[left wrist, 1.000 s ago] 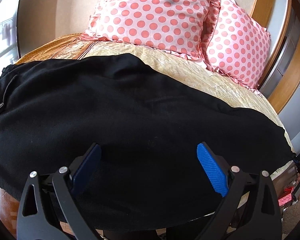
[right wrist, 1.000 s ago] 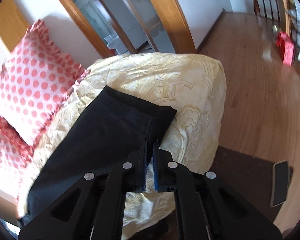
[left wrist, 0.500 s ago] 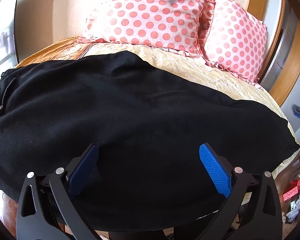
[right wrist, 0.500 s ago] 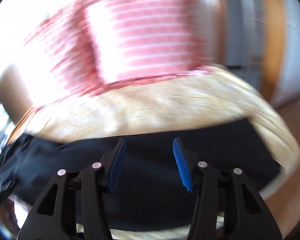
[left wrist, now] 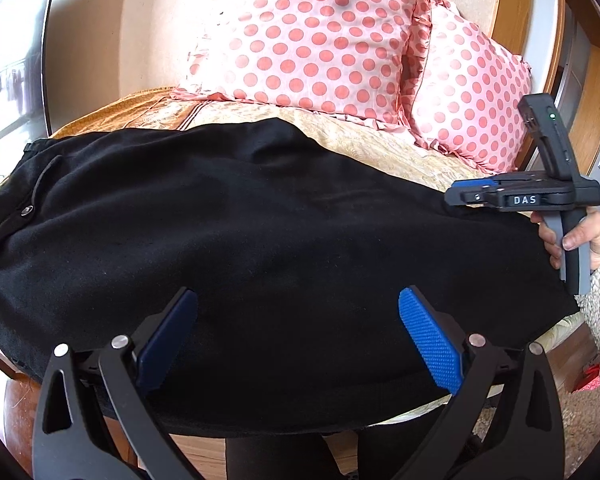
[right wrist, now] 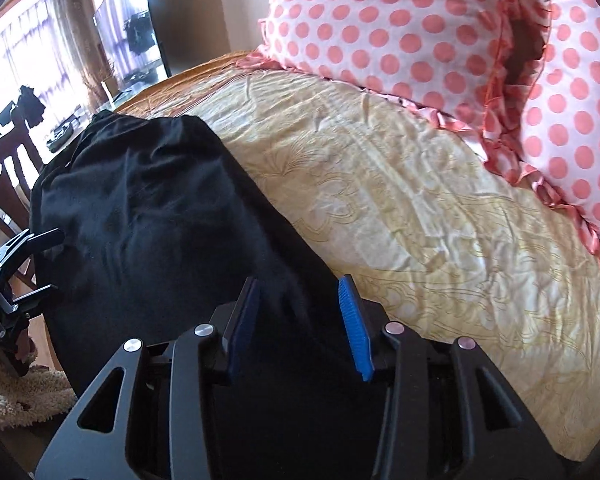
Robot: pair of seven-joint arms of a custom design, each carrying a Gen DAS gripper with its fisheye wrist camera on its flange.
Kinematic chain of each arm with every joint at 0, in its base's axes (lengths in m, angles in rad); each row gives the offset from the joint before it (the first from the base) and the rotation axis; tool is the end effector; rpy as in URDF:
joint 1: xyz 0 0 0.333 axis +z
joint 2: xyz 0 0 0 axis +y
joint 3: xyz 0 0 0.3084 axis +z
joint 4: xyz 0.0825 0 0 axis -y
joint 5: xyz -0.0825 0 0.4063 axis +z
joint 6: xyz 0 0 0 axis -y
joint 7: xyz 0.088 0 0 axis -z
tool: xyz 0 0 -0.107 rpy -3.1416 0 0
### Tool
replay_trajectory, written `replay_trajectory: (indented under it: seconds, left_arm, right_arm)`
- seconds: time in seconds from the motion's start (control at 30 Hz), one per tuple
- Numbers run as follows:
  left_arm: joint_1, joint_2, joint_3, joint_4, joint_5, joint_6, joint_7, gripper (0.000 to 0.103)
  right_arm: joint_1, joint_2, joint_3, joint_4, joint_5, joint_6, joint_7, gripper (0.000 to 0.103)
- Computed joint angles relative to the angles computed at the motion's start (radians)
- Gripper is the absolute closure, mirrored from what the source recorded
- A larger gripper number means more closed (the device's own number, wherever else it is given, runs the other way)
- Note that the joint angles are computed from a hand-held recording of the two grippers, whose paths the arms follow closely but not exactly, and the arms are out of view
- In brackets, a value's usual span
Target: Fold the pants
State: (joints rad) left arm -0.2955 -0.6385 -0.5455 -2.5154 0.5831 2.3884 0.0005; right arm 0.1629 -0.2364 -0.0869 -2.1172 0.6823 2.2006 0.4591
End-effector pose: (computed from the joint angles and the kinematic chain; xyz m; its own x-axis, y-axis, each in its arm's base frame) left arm 0.2877 -0.3339 0.4988 0.3043 -0.9368 0.1726 -0.5823 -0.3263 -0.7446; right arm 0.5368 0.0599 0.5402 0.7802 -0.6155 -0.1112 -0.5335 -0.5619 -0.6322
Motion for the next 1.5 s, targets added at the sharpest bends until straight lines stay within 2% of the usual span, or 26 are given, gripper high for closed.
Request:
replay_trajectory:
  seconds: [0.03,0.1,0.13,0.17,0.23,0.3,0.43,0.5,0.57,0.63,0.7,0.87,0.97,1.1,1.13,1.17,1.23,1.3,1.37,1.4,1.5]
  left_arm:
    - [-0.001,0.002,0.004,-0.001,0.0,0.006,0.003,0.002]
    - [0.0,0.007,0.01,-0.001,0.0,0.013,0.011,0.002]
    - [0.001,0.011,0.011,0.0,-0.001,0.014,0.014,0.002]
    - [0.004,0.014,0.011,0.003,0.001,0.014,0.018,0.002]
    - [0.007,0.018,0.009,0.006,0.004,0.012,0.018,0.002]
    - [0.011,0.023,0.009,0.008,0.008,0.017,0.014,0.002]
    - [0.012,0.031,0.009,0.014,0.01,0.017,0.014,0.002]
    - [0.004,0.023,0.009,0.013,0.007,0.003,0.02,0.002]
    - [0.005,-0.004,0.001,0.008,0.012,-0.03,0.013,0.002]
    - [0.005,-0.049,-0.008,-0.003,0.016,-0.083,0.0,0.002]
    - [0.006,-0.104,-0.011,-0.014,0.016,-0.159,-0.005,0.002]
    - [0.027,-0.23,-0.023,-0.026,0.012,-0.435,-0.022,0.002]
    - [0.011,-0.288,0.004,-0.063,-0.028,-0.508,-0.057,0.002]
    - [-0.021,-0.279,0.033,-0.101,-0.091,-0.527,-0.061,0.002]
    - [-0.022,-0.254,0.038,-0.1,-0.104,-0.537,-0.048,0.002]
    - [-0.02,-0.231,0.032,-0.092,-0.101,-0.551,-0.039,0.002]
    - [-0.016,-0.19,0.009,-0.061,-0.08,-0.592,-0.033,0.002]
    - [-0.035,-0.204,0.008,-0.066,-0.067,-0.571,-0.06,0.002]
    - [-0.052,-0.23,0.019,-0.085,-0.038,-0.497,-0.082,0.002]
    - [-0.05,-0.227,0.016,-0.081,-0.027,-0.463,-0.095,0.002]
    - [-0.04,-0.205,0.002,-0.069,0.017,-0.364,-0.11,0.002]
  right_arm:
    - [-0.001,0.01,0.005,0.009,-0.018,-0.005,0.014,0.071]
    - [-0.005,0.024,0.02,0.008,-0.061,0.016,0.046,0.073]
    - [-0.002,0.034,0.02,0.015,-0.06,0.013,0.047,0.088]
    - [-0.002,0.038,0.015,0.019,-0.051,-0.002,0.046,0.097]
    - [-0.004,0.031,0.015,0.016,-0.041,0.001,0.048,0.102]
    - [-0.002,0.023,0.019,0.006,-0.025,0.047,0.056,0.102]
    - [-0.001,0.045,0.027,0.016,-0.042,0.079,0.087,0.102]
    - [0.007,0.029,0.035,-0.021,-0.05,0.132,0.07,0.101]
    - [0.008,0.017,0.032,-0.033,-0.051,0.154,0.096,0.089]
    - [0.007,0.008,0.016,-0.035,-0.024,0.167,0.115,0.083]
    - [0.003,-0.018,-0.005,-0.053,0.015,0.18,0.113,0.081]
    - [-0.006,-0.103,-0.043,-0.127,0.037,0.144,0.079,0.08]
    - [-0.011,-0.162,-0.056,-0.197,0.021,0.14,0.058,0.08]
    - [-0.04,-0.187,-0.048,-0.271,-0.064,0.204,0.103,0.08]
    - [-0.026,-0.189,-0.075,-0.279,-0.027,0.21,0.081,0.078]
    - [-0.025,-0.187,-0.092,-0.278,-0.013,0.199,0.082,0.077]
    - [-0.05,-0.207,-0.084,-0.297,-0.036,0.231,0.131,0.077]
    - [-0.053,-0.258,-0.103,-0.34,-0.031,0.272,0.113,0.075]
    - [-0.099,-0.275,-0.081,-0.369,-0.1,0.318,0.185,0.057]
    - [-0.132,-0.279,-0.073,-0.388,-0.142,0.355,0.236,0.056]
    - [-0.163,-0.304,-0.141,-0.412,-0.137,0.375,0.314,0.056]
